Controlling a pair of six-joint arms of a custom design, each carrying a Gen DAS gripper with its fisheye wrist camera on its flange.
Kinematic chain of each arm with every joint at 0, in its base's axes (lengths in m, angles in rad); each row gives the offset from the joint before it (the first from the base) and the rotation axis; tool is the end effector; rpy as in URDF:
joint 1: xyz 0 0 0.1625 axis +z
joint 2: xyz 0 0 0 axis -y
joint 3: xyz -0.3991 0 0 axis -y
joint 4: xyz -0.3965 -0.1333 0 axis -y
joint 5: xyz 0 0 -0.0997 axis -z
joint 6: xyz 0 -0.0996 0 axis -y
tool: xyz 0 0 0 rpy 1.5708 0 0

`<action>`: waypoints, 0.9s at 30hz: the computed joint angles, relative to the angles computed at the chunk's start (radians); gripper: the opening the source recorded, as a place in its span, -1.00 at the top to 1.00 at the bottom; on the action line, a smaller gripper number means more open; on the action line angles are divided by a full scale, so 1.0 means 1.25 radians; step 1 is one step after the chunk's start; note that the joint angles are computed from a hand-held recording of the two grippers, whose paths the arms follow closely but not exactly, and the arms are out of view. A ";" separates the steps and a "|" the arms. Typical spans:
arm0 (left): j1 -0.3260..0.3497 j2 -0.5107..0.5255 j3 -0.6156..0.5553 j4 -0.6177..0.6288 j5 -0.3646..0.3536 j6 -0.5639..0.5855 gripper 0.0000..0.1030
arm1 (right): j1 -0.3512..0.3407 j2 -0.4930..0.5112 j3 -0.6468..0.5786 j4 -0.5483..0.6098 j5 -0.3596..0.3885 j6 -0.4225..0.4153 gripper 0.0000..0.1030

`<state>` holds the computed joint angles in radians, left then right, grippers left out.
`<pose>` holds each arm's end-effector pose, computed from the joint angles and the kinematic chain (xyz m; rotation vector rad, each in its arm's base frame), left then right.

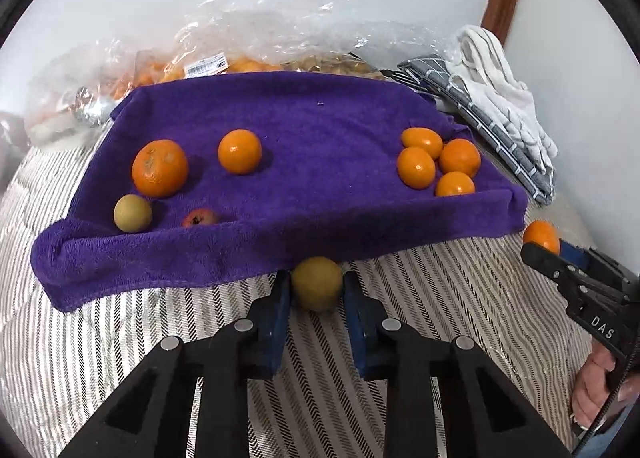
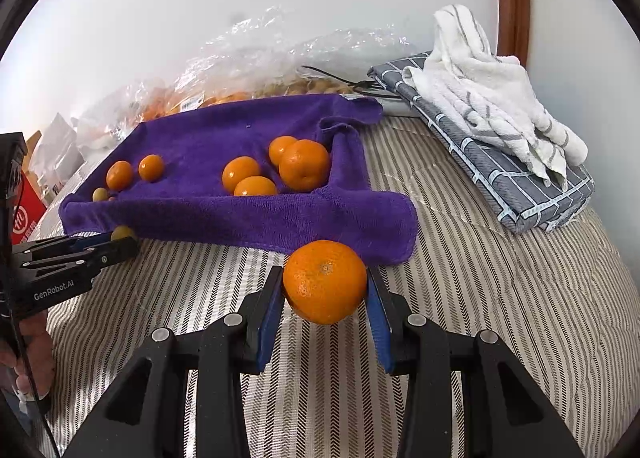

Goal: Organize fruits
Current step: 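Grasp the greenish fruit with the left tool while the right tool holds its orange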

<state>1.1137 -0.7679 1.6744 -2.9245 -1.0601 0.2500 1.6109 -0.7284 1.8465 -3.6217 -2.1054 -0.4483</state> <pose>-0.1276 -0.6717 0.0923 0.7570 2.4980 -0.6597 0.1065 -0.5957 0.1007 0.2447 -2.2737 0.9911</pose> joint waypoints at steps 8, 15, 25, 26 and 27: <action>0.017 -0.011 0.008 -0.017 -0.048 -0.025 0.51 | -0.003 -0.004 -0.001 0.023 0.015 -0.002 0.23; 0.013 -0.018 0.033 -0.081 -0.057 0.003 0.51 | -0.004 -0.004 -0.004 0.040 0.024 -0.010 0.23; 0.000 -0.033 0.085 -0.195 -0.088 0.073 0.51 | -0.010 -0.011 0.007 0.031 0.039 -0.003 0.23; -0.002 -0.031 0.087 -0.208 -0.083 0.080 0.51 | -0.008 -0.009 0.006 0.029 0.035 -0.001 0.23; -0.003 -0.033 0.091 -0.222 -0.080 0.085 0.51 | -0.008 -0.009 0.006 0.027 0.034 -0.001 0.23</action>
